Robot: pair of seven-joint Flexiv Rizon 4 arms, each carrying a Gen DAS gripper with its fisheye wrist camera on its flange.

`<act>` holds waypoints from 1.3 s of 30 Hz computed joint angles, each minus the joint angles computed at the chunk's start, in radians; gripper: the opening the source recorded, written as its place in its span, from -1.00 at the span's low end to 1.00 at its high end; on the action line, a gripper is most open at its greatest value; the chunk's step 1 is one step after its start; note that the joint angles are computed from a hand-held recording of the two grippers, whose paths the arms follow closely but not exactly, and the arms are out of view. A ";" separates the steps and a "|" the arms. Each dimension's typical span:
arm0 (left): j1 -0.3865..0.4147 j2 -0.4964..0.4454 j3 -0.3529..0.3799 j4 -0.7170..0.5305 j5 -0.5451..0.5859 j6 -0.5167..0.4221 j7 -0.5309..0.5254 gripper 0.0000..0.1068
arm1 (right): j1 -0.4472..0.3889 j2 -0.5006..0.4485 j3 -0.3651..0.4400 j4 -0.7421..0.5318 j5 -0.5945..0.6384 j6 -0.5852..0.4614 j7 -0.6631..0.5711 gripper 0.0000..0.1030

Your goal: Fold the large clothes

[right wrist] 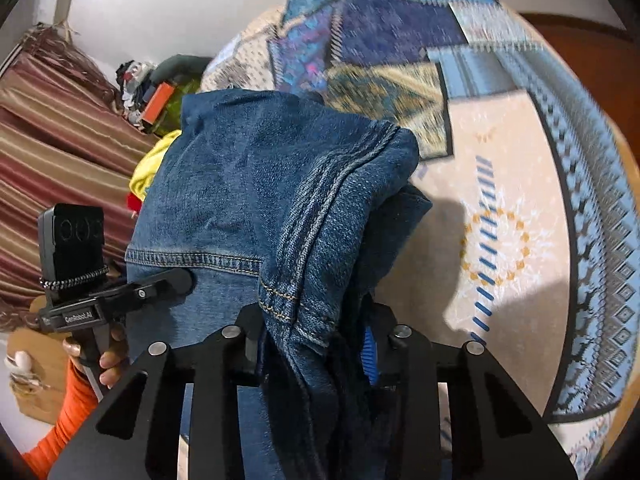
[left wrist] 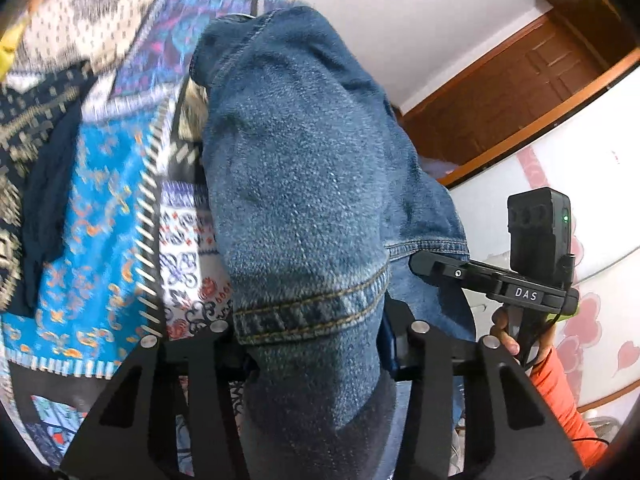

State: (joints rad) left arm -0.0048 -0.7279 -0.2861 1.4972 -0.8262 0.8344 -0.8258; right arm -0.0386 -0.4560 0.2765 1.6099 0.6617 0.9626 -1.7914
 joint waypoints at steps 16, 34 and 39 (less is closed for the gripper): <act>0.122 0.211 0.070 0.081 -0.291 0.043 0.289 -0.15 | 0.167 -0.083 0.062 -0.273 -0.071 0.137 -0.009 -0.39; 0.251 -0.176 0.097 -0.264 0.005 -0.020 0.055 -0.15 | 0.335 -0.605 0.052 -0.794 -0.287 0.002 0.225 -0.40; 0.284 -0.241 0.041 -0.296 0.043 0.013 0.063 0.05 | 0.343 -0.645 0.051 -0.824 -0.324 0.003 0.206 -0.39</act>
State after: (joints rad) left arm 0.2790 -0.9689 -0.2449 1.2011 -0.7831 0.8472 -0.7627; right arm 0.3041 -1.1011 0.3275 0.7862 0.3380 0.9660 -1.5852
